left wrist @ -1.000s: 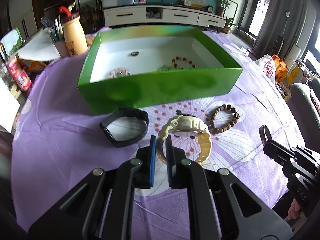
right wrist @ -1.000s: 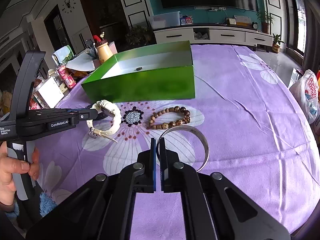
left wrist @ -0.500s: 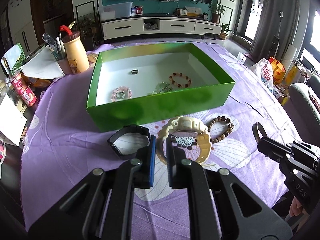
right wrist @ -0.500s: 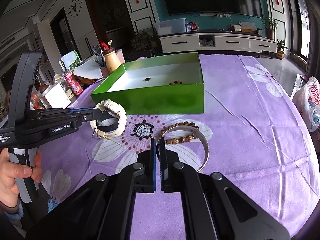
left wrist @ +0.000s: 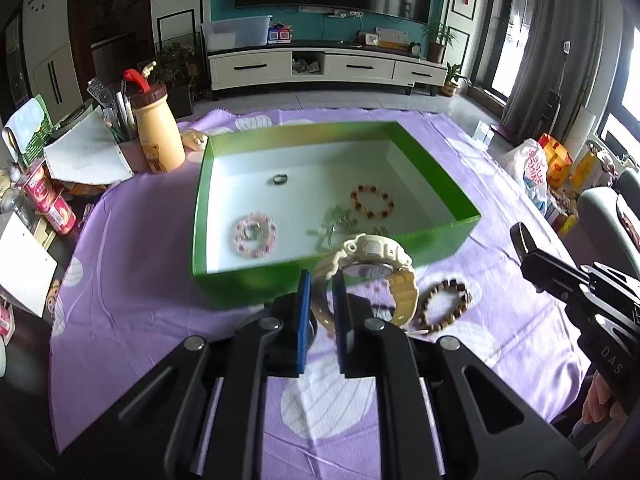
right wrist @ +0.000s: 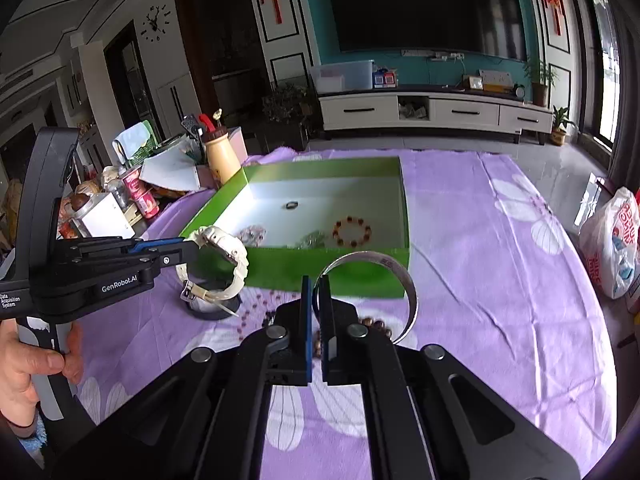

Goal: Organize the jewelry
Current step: 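Carry the cream watch and silver bangle into the green box and open both tools, then lift both open tools out of the green box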

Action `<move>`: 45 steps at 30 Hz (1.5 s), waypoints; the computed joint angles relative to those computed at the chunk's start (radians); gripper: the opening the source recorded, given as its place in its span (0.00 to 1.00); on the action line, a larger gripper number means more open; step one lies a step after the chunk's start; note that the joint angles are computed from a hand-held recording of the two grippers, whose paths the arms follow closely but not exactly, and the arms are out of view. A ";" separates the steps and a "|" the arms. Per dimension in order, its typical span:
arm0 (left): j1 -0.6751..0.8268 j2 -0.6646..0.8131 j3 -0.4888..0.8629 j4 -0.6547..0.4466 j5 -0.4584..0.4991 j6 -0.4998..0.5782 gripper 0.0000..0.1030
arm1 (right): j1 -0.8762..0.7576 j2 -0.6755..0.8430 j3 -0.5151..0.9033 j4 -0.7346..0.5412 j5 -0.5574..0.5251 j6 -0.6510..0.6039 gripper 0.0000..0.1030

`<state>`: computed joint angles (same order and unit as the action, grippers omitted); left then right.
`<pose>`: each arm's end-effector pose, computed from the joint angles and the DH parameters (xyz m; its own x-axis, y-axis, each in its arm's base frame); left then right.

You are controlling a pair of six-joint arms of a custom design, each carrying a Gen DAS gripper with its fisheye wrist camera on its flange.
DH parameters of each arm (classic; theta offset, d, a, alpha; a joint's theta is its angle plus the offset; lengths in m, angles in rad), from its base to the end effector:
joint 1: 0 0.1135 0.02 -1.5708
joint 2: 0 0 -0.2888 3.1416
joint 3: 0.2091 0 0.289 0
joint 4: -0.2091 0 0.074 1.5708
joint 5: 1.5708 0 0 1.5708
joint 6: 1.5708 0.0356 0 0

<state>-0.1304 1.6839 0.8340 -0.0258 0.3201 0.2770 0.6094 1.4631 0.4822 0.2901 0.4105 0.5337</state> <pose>0.3488 -0.0570 0.1449 -0.6440 0.3463 -0.6821 0.5192 0.8527 -0.0573 0.2363 0.1476 0.1311 -0.5885 0.1581 -0.7929 0.0311 0.9844 0.1732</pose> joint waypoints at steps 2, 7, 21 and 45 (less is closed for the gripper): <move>-0.002 0.006 0.025 -0.007 -0.003 -0.008 0.10 | -0.014 -0.001 0.022 -0.003 -0.004 -0.026 0.02; -0.003 0.031 0.087 -0.023 -0.008 -0.021 0.11 | -0.047 0.013 0.062 0.008 -0.026 -0.077 0.02; -0.034 0.199 0.316 -0.120 -0.041 -0.060 0.11 | -0.162 0.136 0.148 0.057 -0.142 -0.125 0.02; -0.080 0.614 0.827 -0.362 -0.156 -0.122 0.14 | -0.353 0.572 0.612 -0.149 -0.437 -0.089 0.06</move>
